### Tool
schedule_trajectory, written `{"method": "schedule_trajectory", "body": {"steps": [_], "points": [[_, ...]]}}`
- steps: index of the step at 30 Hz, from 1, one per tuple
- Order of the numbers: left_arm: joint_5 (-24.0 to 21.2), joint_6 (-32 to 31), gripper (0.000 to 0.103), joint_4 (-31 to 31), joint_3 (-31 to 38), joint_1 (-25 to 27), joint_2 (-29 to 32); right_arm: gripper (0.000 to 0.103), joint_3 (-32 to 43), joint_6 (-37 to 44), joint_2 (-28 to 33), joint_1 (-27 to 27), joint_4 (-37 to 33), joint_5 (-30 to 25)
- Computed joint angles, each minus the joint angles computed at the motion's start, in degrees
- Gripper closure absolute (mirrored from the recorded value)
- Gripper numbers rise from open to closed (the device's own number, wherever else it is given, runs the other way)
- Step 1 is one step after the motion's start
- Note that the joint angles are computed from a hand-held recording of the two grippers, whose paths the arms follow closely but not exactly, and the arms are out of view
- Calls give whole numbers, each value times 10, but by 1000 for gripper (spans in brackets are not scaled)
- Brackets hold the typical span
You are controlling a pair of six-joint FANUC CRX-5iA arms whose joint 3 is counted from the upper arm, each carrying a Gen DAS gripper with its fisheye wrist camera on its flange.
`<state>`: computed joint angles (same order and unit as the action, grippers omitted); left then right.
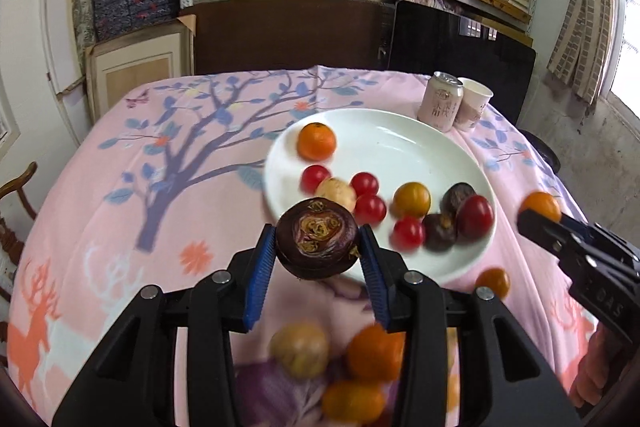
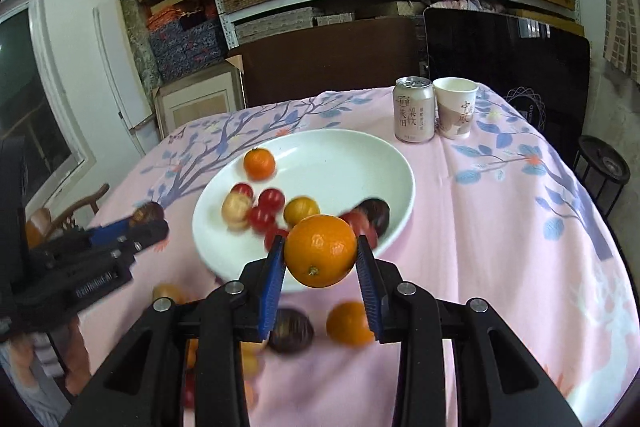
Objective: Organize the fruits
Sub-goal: 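Carry the mangosteen and tangerine onto the white plate and open both tools, then move the left tool to a yellow pepino while the right tool approaches the fruit cluster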
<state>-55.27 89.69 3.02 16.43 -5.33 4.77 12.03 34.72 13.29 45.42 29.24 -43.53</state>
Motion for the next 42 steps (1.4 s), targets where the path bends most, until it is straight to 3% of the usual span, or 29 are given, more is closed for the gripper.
{"method": "schedule_trajectory", "body": {"steps": [6,8,9,10,13,15,19,25,29,33,38,42], "points": [[-26,-14,61,-16,58,-22,69,67,127,47,94,-29,-55,-43],[-20,-22,44,-12,58,-23,75,66,145,54,111,-31,-56,-56],[-10,-21,30,-15,53,-24,73,56,142,51,111,-32,-52,-54],[3,-19,24,-20,46,-25,68,48,132,40,108,-32,-42,-47],[14,-15,23,-29,38,-26,60,47,120,30,101,-30,-31,-45],[12,-15,19,-26,30,-23,53,47,97,18,84,-27,-20,-32],[15,3,14,-53,7,-21,22,34,21,-51,41,-11,59,-9],[41,7,7,-7,-87,21,-60,26,-121,-167,-42,20,160,22],[10,18,7,-14,-144,41,-105,25,-170,-190,-75,45,178,16],[2,41,7,-28,-174,52,-135,11,-228,-254,-106,67,244,11],[36,71,5,-24,-187,57,-141,10,-250,-274,-115,79,269,-3],[47,57,5,11,-173,59,-113,10,-249,-278,-117,76,260,-2]]}}
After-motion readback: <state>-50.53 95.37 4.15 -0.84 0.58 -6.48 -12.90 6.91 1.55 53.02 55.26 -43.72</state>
